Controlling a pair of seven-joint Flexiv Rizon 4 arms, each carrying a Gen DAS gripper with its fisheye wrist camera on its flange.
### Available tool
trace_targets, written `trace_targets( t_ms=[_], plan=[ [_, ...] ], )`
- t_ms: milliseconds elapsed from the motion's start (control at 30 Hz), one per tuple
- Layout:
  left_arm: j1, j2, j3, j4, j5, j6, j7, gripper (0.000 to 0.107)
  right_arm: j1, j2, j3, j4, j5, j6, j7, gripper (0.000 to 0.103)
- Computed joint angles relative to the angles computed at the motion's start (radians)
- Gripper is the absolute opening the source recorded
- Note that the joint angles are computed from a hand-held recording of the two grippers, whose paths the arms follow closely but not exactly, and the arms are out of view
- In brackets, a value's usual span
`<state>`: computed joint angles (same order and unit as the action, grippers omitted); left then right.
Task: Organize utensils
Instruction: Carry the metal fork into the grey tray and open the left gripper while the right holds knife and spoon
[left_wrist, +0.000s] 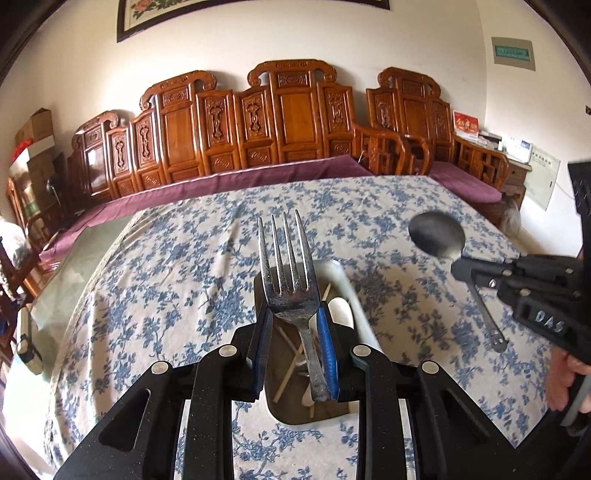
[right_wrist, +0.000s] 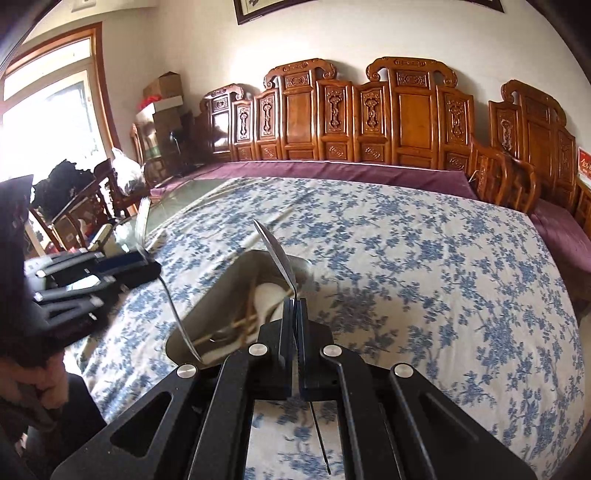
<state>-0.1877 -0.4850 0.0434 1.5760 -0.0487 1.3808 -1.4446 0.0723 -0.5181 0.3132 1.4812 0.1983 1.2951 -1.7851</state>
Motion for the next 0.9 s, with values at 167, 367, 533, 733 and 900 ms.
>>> trace_targets(
  t_ms=[167, 367, 533, 733, 900],
  plan=[
    [0.001, -0.037, 0.003, -0.030, 0.008, -0.026, 0.007, 0.023, 0.008, -0.007, 0.012, -0.012, 0.010, -0.001, 0.002, 0.003],
    [0.005, -0.089, -0.003, -0.099, -0.002, -0.084, 0.014, 0.023, 0.012, -0.013, 0.005, -0.023, 0.008, -0.009, 0.007, 0.003],
    [0.008, -0.133, -0.008, -0.153, -0.010, -0.136, 0.016, 0.023, 0.007, -0.020, 0.000, -0.031, 0.009, -0.018, 0.016, 0.003],
    [0.008, -0.168, -0.009, -0.204, -0.011, -0.193, 0.011, 0.023, 0.010, -0.032, -0.007, -0.044, 0.004, -0.029, 0.026, 0.003],
    [0.024, -0.159, -0.026, -0.195, -0.032, -0.194, 0.001, 0.025, 0.024, -0.036, -0.016, -0.052, -0.011, -0.038, 0.037, 0.003]
  ],
)
